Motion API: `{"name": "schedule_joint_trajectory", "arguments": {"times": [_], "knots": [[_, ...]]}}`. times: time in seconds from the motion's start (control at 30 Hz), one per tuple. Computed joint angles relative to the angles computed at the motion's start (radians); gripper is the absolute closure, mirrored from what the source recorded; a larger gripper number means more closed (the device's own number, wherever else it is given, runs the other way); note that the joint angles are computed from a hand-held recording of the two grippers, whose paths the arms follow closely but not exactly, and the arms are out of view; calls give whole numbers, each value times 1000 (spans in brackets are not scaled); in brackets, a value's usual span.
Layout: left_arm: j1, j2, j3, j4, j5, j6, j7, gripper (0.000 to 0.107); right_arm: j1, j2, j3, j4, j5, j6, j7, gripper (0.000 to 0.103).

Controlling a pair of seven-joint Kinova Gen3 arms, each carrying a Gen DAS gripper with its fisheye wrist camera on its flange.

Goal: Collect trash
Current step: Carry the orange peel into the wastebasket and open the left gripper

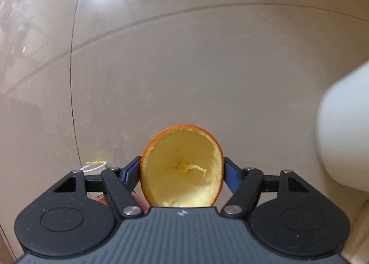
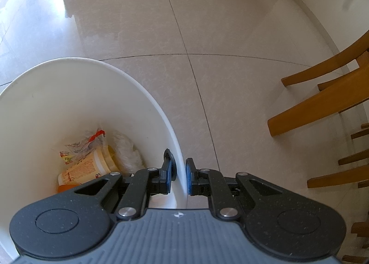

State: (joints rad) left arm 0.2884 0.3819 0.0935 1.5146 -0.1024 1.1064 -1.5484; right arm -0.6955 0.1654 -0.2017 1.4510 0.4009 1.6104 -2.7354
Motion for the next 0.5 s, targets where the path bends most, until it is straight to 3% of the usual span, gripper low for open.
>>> {"name": "schedule_joint_trajectory", "arguments": {"times": [0.17,0.33,0.5], "knots": [[8,-70,52,-137,59,180,-109,36,12,-18,1,14,-12,-18,-7,88],[75,-88,83,-324,70,377,-178,36,21,-22,-2,17,-19,-24,-21,88],[143,-79,102,-523,102,511,-221,36,31,-32,-3,22,-30,-35,-24,88]]}}
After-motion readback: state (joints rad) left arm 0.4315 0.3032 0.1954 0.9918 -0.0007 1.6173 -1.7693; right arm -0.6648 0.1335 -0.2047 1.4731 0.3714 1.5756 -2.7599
